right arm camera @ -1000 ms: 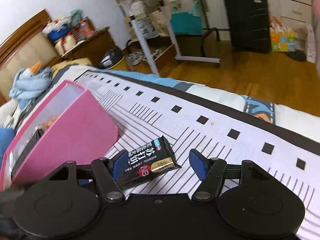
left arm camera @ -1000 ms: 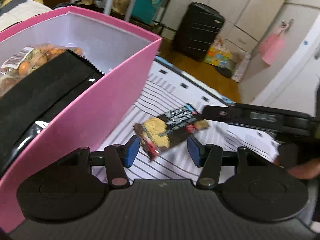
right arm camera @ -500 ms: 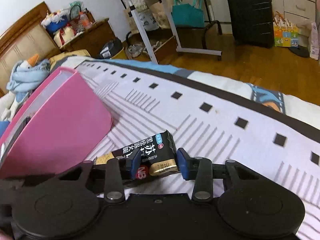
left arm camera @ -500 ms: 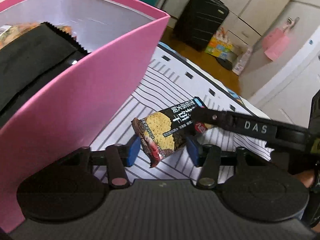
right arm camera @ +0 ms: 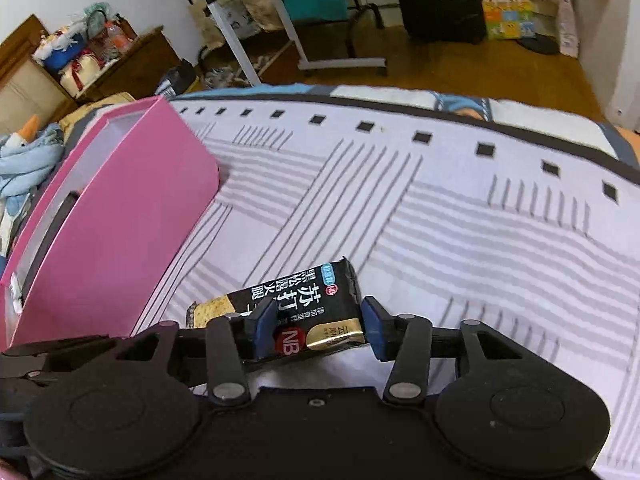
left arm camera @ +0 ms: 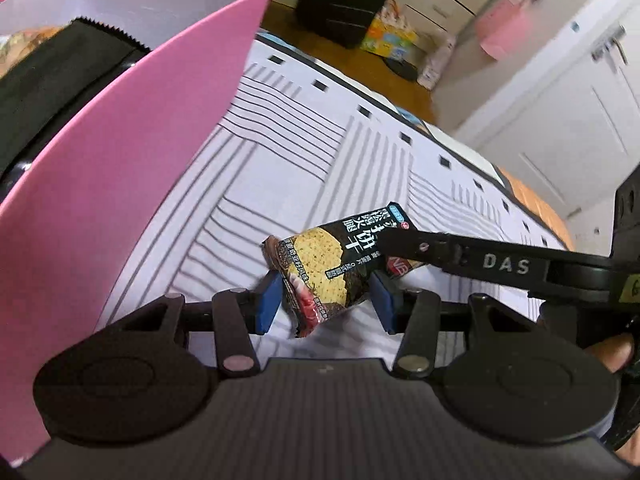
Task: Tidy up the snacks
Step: 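Carry the cracker pack into the pink box and open the right gripper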
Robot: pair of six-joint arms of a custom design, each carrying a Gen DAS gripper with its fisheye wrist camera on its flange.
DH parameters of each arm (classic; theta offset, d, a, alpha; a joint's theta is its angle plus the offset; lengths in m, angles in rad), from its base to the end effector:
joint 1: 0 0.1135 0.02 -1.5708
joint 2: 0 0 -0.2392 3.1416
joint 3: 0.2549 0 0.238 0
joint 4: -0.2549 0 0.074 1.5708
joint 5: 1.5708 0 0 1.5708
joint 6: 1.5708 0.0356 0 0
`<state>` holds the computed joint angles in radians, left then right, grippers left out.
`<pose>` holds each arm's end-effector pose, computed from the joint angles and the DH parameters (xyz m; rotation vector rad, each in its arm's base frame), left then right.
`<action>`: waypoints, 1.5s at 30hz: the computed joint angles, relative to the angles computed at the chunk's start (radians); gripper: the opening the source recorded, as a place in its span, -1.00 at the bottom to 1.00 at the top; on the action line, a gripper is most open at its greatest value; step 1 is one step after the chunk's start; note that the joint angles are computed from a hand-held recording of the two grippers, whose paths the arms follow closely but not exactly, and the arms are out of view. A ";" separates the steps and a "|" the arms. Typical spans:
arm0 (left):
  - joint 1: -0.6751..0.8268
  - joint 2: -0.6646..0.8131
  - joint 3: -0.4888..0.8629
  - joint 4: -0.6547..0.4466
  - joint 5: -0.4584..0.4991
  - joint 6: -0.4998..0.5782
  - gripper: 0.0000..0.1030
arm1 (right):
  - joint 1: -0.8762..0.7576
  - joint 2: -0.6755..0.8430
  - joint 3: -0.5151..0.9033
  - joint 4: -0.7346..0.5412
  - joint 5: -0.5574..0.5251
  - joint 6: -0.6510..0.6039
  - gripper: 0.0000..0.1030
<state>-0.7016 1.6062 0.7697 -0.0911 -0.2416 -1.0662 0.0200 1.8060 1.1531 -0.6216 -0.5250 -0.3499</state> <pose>0.2289 -0.1823 0.1349 -0.5562 2.4557 -0.4545 0.3253 0.0244 0.1536 -0.6018 2.6292 0.6483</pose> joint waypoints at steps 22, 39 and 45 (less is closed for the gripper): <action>-0.423 -0.459 0.001 -0.622 -0.246 -0.228 -0.08 | 0.048 -0.689 -0.325 -0.238 -0.014 0.112 0.05; -0.737 -0.794 0.126 -1.310 -0.608 -0.646 -0.08 | 0.483 -0.645 -0.164 -0.022 0.070 0.298 0.06; -0.474 -1.044 0.061 -1.295 -0.533 -0.368 -0.08 | 0.603 -0.457 -0.045 0.070 0.105 0.300 0.06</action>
<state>-1.1755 0.5618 0.8303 -1.3864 -0.7746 -1.4339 0.6234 1.3488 1.1079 -0.5514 -0.4205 -0.0501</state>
